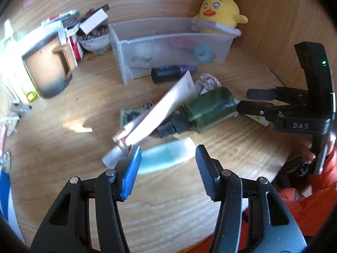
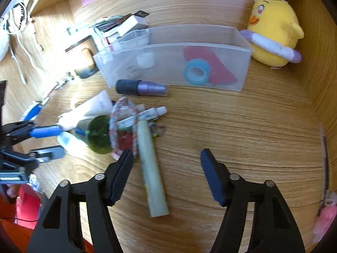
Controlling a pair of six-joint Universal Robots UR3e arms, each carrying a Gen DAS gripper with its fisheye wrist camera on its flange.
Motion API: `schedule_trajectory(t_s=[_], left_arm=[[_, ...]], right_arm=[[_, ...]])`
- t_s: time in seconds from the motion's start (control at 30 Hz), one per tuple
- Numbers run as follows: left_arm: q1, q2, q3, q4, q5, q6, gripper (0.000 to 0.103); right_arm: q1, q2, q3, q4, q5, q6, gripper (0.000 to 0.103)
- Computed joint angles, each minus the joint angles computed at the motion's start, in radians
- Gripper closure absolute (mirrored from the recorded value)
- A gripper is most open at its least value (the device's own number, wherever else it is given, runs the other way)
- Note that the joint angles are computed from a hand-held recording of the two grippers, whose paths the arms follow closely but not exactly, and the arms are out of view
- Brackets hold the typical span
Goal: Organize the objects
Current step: 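Grasp the pale blue bottle with the left tool while the right tool grasps the pale green MINISO stick, then carry the bottle and green stick into the clear box and open both tools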
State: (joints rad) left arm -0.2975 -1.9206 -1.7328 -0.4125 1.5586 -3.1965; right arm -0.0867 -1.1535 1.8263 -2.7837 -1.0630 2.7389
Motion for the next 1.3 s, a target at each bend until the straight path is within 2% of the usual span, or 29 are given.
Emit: schedule_trajectory(t_s=[0.17,0.33,0.47,0.57,0.6,0.67,1.0,1.3], left_arm=[[0.02,-0.023,0.029,-0.033,-0.029,0.038,0.049],[0.015,-0.02,0.006,-0.024,-0.011,0.05,0.049],[0.015,-0.007,-0.024,0.008,-0.011,0.04,0.057],[0.017,-0.001,-0.044,0.032,-0.023,0.048,0.067],[0.014,-0.002,-0.051,0.048,-0.028,0.063,0.075],[0.004,-0.009,-0.06,0.08,-0.024,0.074,0.079],[-0.005,0.0,-0.057,0.087,-0.017,0.017,0.079],[-0.001,0.05,-0.04,0.128,-0.019,-0.019,0.079]], right_arm=[[0.019,0.017,-0.007,-0.03,-0.028,0.006,0.059],[0.029,0.024,-0.012,-0.04,-0.041,-0.003,0.074],[0.025,0.015,0.011,-0.056,-0.047,-0.011,0.086],[0.019,0.0,0.044,-0.08,-0.048,-0.025,0.089],[0.016,-0.006,0.056,-0.086,-0.048,-0.029,0.089],[0.009,-0.018,0.076,-0.094,-0.046,-0.034,0.089],[-0.055,-0.097,0.164,-0.141,0.02,-0.017,0.089],[-0.063,-0.113,0.13,-0.162,0.064,0.021,0.089]])
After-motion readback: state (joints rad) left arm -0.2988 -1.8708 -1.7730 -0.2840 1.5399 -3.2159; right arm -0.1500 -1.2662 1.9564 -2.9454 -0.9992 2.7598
